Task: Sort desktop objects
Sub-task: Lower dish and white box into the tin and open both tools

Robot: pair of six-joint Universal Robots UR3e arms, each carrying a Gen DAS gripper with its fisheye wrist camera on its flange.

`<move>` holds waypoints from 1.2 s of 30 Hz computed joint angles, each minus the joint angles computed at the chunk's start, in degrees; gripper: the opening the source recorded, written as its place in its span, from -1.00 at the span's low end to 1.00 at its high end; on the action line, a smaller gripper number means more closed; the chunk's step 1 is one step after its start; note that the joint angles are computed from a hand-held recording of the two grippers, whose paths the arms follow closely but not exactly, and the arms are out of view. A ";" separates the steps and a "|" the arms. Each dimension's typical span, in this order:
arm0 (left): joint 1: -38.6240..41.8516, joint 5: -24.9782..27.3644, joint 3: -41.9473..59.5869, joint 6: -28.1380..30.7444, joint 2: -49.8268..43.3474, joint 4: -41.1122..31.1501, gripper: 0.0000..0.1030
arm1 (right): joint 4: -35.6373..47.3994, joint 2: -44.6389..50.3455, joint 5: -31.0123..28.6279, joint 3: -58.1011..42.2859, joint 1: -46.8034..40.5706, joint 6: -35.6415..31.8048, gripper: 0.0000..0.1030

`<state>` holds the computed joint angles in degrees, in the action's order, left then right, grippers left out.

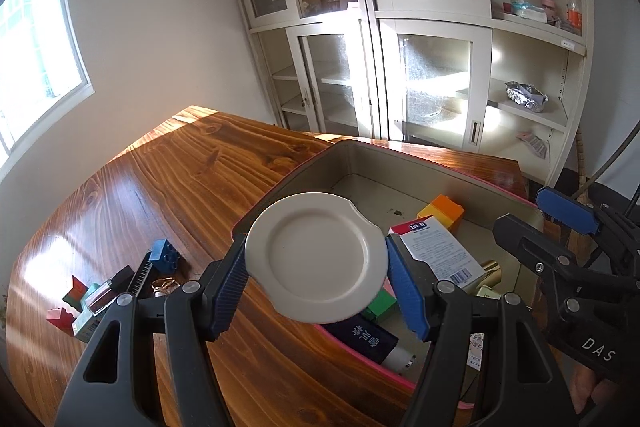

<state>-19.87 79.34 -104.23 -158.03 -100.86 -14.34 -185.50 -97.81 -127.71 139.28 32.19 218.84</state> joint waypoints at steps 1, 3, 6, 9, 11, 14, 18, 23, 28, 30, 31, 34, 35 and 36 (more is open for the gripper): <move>-0.26 0.00 0.14 -0.01 -0.20 -0.04 0.36 | 0.02 -0.12 -0.12 0.15 -0.10 0.09 0.39; -0.76 0.01 0.40 -0.08 -0.64 -0.06 0.36 | -0.19 -0.47 0.04 0.72 -0.50 0.12 0.40; -1.40 -0.12 1.08 -0.15 -1.35 -0.29 0.36 | -0.36 -0.88 0.08 1.33 -0.85 0.26 0.41; -1.76 -0.37 1.35 -0.08 -1.70 -0.49 0.36 | -0.67 -1.03 0.31 1.68 -1.26 0.18 0.41; -1.86 -0.69 1.92 -0.18 -1.94 -1.45 0.36 | -0.69 -0.97 0.23 1.66 -1.30 0.05 0.43; -2.00 -0.98 2.68 -0.23 -2.29 -2.88 0.36 | -0.71 -0.63 0.14 1.51 -1.31 0.04 0.45; -2.41 -0.24 2.72 -0.11 -2.53 -2.80 0.37 | -0.64 -0.20 0.07 1.32 -1.03 0.14 0.47; -1.64 -0.94 1.95 -0.44 -1.75 -2.15 0.45 | -0.13 -0.02 -0.13 0.91 -0.71 0.25 0.53; -1.06 -1.24 1.45 -0.41 -1.32 -1.97 0.46 | 0.66 0.30 -0.21 0.28 -0.43 0.50 0.54; -0.79 -1.46 1.46 -0.42 -1.21 -2.13 0.46 | 1.10 0.43 -0.37 -0.11 -0.16 0.63 0.54; -0.63 -1.66 1.43 -0.44 -1.13 -2.14 0.46 | 1.18 0.53 -0.45 -0.24 -0.04 0.63 0.54; -0.06 -2.24 0.95 -0.48 -0.62 -1.98 0.46 | 1.70 0.78 -0.93 -0.76 0.42 0.86 0.54; 0.19 -2.49 0.78 -0.47 -0.43 -1.94 0.46 | 1.70 0.81 -0.97 -0.77 0.46 0.87 0.54; 0.32 -2.61 0.65 -0.56 -0.31 -1.83 0.46 | 1.98 0.96 -1.20 -1.08 0.70 0.95 0.54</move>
